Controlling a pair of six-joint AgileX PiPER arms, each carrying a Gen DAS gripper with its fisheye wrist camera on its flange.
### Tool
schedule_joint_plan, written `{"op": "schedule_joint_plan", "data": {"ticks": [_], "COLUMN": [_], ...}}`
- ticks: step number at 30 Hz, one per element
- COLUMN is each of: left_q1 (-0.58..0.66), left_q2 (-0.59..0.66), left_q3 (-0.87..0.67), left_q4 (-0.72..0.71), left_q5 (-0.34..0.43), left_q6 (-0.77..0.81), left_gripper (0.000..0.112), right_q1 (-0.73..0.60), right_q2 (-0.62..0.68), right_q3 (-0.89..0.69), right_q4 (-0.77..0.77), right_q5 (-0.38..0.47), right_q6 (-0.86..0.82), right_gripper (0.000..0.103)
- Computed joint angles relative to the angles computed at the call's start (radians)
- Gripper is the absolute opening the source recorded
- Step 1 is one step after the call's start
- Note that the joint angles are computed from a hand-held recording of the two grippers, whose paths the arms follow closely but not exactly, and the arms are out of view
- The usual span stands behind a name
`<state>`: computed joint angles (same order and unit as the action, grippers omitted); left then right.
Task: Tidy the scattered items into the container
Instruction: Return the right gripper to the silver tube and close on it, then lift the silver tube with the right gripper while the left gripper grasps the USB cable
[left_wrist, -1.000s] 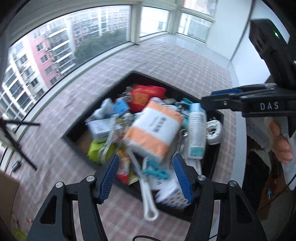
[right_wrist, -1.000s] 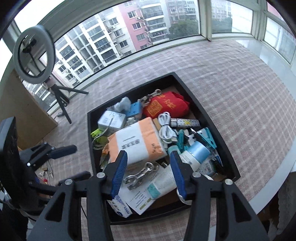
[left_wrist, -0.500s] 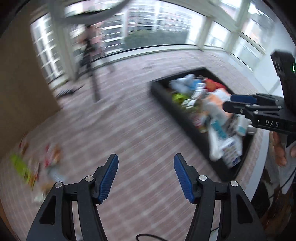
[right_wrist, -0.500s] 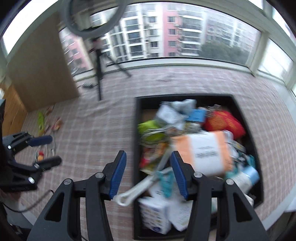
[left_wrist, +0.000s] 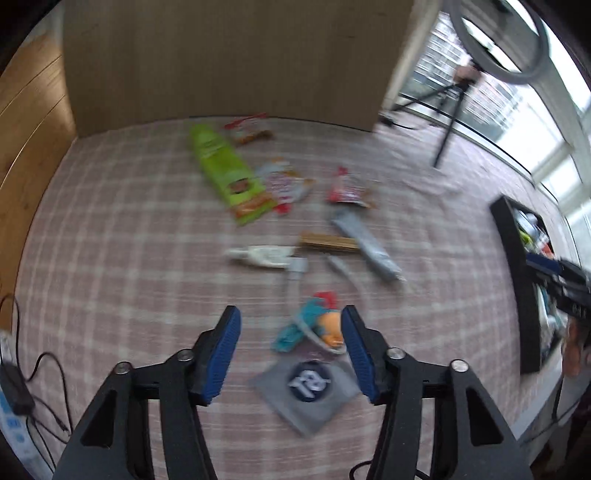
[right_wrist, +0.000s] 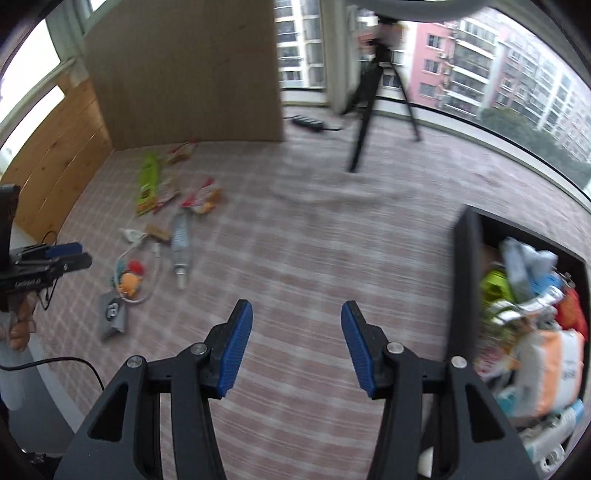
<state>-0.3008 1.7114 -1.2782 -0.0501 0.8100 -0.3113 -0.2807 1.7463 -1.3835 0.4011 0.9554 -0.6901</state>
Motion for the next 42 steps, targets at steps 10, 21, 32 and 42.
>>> {"op": "schedule_joint_plan", "data": {"ticks": [10,21,32,42], "left_q1": [0.118,0.105,0.103,0.077], "left_q2": [0.178,0.267,0.355,0.324], "left_q3": [-0.101,-0.225,-0.302,-0.300], "left_q4": [-0.252,-0.254,-0.304,-0.369], "left_q5": [0.067,0.135,0.174,0.147], "left_q6": [0.161,0.163,0.198,0.219], "left_gripper": [0.041,0.028,0.023,0.005], "right_q1": [0.225,0.385,0.389,0.381], "right_q2": [0.102,0.347,0.449,0.441], "right_q3": [-0.095,-0.340,-0.466,-0.446], "right_q4": [-0.039,-0.152,-0.165,-0.143], "right_q5": [0.031,0.101,0.185,0.181], "right_q6": [0.133,0.280,0.300,0.289], "right_gripper": [0.048,0.048,0.038,0.025]}}
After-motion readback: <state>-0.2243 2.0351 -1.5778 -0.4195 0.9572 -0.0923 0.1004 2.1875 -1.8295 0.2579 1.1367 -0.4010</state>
